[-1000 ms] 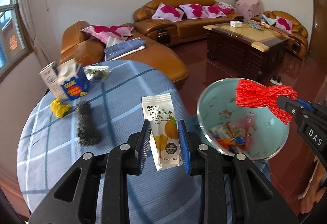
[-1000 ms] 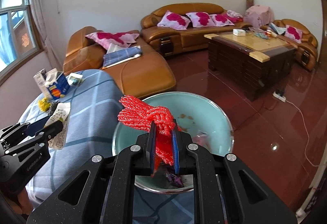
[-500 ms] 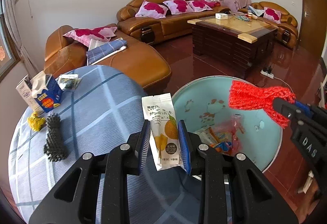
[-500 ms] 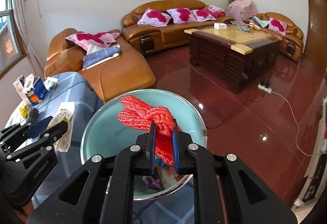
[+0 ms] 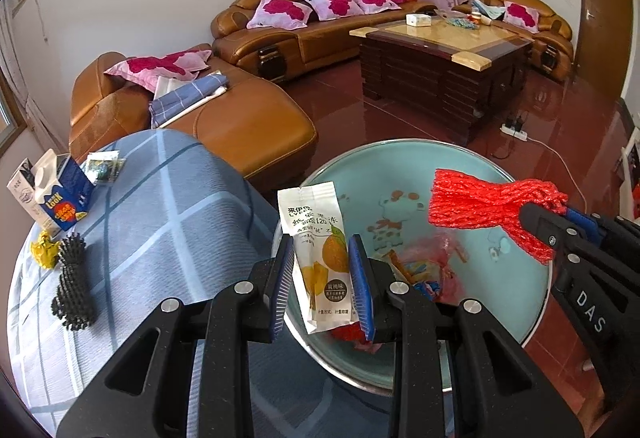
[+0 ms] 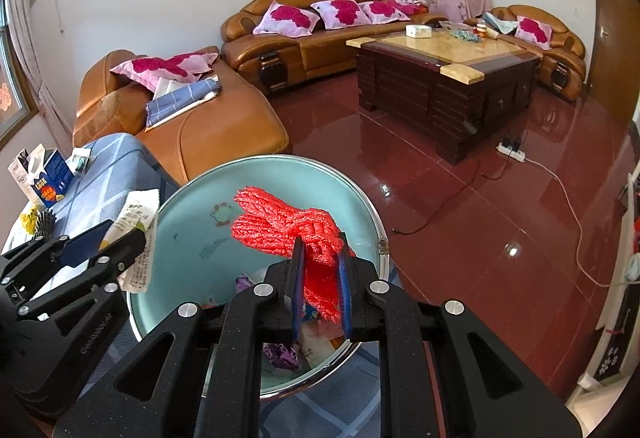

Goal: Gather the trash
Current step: 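Open both grippers to drop the packet and mesh net into the bin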

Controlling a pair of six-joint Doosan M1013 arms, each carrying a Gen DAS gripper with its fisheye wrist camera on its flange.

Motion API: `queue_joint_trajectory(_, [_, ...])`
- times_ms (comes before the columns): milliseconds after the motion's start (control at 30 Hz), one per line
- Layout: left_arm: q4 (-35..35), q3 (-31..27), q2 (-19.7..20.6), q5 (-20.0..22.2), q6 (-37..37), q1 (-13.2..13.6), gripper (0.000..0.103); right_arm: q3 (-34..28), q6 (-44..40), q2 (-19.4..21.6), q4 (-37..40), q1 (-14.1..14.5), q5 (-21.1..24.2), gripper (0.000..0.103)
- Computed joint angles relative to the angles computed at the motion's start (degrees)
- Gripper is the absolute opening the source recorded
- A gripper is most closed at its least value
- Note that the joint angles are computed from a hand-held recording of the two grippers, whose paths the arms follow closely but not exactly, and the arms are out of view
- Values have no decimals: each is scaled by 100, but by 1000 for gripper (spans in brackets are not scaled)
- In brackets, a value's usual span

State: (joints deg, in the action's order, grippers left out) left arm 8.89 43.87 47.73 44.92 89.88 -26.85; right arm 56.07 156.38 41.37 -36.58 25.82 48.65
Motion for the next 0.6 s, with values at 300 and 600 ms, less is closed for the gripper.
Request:
queue_joint_trajectory(300, [42, -272, 184, 227, -81, -10, 37, 54, 20, -20, 16, -42, -109, 34])
queue_joint_trajectory(600, [480, 32, -7, -159, -565, -29, 75, 312, 871, -188, -755, 24, -204, 56])
